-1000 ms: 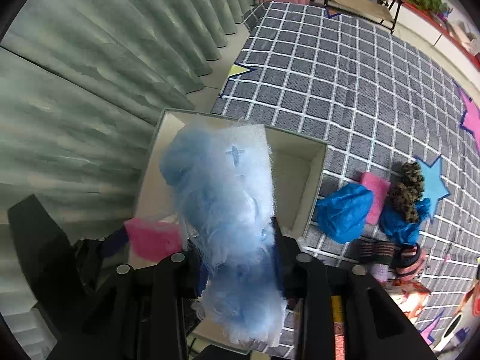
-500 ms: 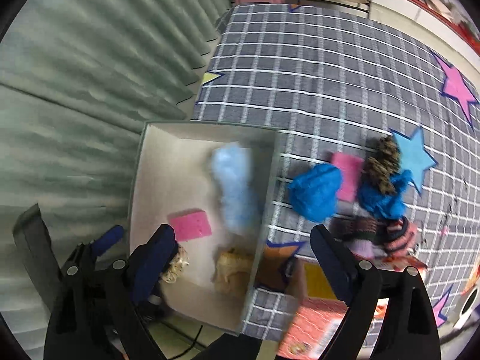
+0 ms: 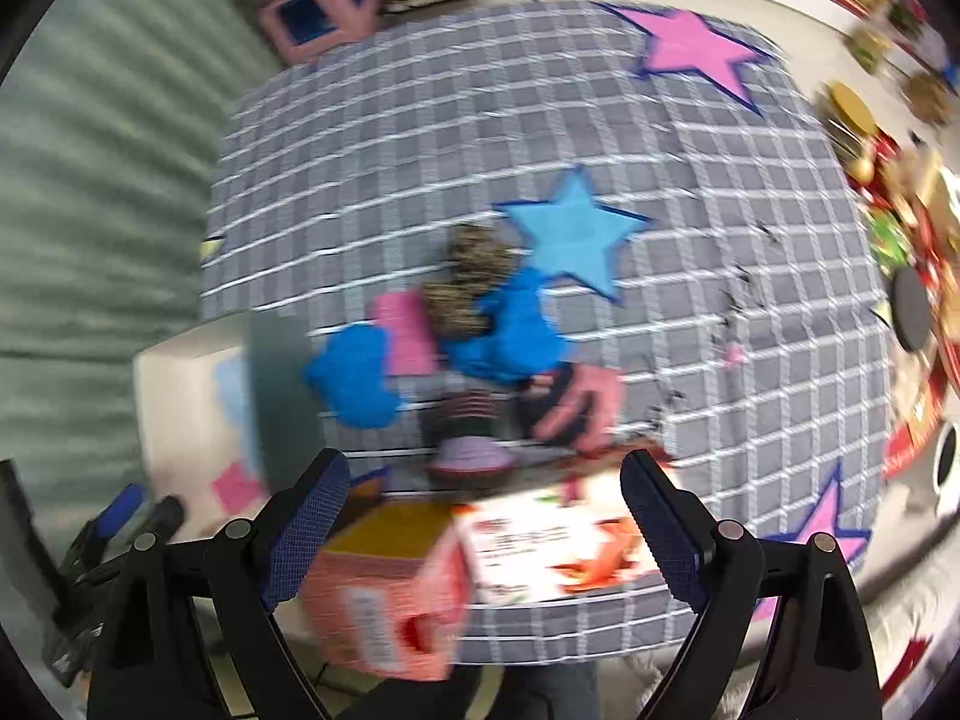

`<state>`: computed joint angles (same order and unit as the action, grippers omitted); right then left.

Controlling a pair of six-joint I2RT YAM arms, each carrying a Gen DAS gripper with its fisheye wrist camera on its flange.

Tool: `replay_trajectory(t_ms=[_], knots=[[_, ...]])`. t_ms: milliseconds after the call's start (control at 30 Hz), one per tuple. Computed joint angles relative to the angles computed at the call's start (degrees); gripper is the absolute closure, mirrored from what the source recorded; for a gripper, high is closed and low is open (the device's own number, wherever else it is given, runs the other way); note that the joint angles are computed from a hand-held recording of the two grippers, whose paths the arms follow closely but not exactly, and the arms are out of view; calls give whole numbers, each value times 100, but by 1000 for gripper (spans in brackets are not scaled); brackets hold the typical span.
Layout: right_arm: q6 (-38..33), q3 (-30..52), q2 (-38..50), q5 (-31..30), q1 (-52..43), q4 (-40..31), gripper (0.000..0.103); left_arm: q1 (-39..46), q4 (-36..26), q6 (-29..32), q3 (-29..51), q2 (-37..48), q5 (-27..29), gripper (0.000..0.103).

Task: Organize soft objects
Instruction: 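Move both tools back over the pile of soft items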

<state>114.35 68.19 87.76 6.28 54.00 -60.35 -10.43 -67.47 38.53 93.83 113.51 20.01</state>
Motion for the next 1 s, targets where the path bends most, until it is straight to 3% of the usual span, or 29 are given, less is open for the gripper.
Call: replay_trajectory(t_ms=[200, 467, 733, 767, 1000], knots=[[61, -1285, -275, -515, -137, 1004, 10, -302, -45, -122, -116, -166, -208, 0], [-1476, -1956, 611, -1093, -1099, 2700, 10, -686, 22, -441, -155, -310, -611, 0], [-2416, -2368, 1756, -1604, -1834, 4180, 10, -1400, -9, -1021, -113, -309, -934, 0], [-2419, -2575, 1780, -1710, -1871, 4445, 2, -1507, -11, -1071, -104, -297, -951, 0], [-1448, -4116, 453, -1283, -1484, 4455, 1, -2390, -46, -1476, 76, -97, -970, 0]])
